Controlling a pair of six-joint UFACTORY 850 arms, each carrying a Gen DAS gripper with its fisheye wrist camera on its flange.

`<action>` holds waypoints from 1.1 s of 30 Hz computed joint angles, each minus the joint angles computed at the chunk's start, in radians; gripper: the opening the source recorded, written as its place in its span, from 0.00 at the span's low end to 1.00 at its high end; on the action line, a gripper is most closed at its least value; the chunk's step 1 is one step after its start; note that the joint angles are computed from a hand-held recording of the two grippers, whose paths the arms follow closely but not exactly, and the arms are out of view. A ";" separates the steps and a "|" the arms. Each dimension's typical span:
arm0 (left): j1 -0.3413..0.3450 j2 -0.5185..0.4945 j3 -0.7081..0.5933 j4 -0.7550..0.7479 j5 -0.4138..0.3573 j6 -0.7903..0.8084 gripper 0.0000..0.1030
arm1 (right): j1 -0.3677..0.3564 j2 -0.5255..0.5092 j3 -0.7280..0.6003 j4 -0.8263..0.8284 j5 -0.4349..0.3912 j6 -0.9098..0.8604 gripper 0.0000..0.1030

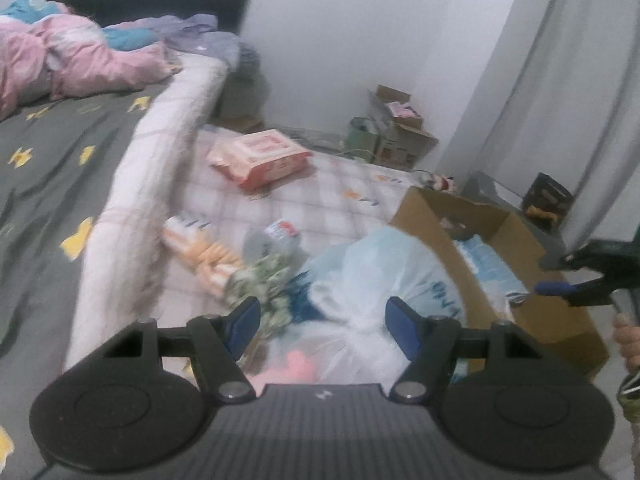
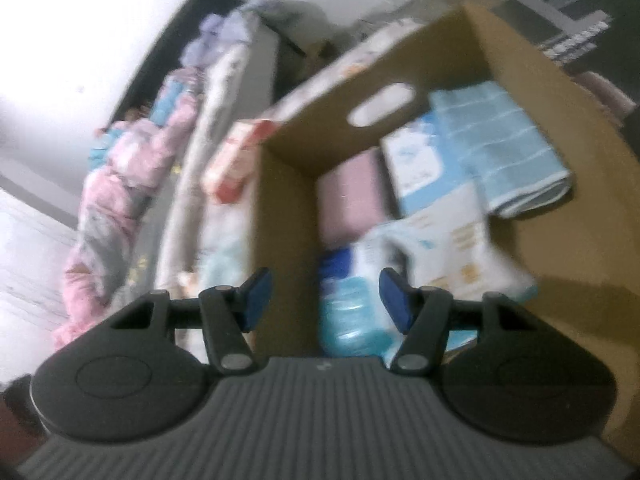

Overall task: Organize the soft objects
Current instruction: 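Move both grippers back from the box toward the pink plush doll, then lower the left gripper onto the pink plush doll and grasp it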

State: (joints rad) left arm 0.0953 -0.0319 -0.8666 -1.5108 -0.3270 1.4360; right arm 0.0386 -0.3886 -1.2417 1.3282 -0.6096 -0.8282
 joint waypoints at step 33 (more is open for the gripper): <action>0.092 -0.083 0.144 -0.092 -0.148 0.296 0.70 | 0.431 -0.116 0.083 0.320 0.089 -0.114 0.62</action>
State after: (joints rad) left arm 0.1872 -0.1144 -0.7226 -1.6030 -0.4749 1.7322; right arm 0.4694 -0.5043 -1.1584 1.6477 -0.5201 -0.9422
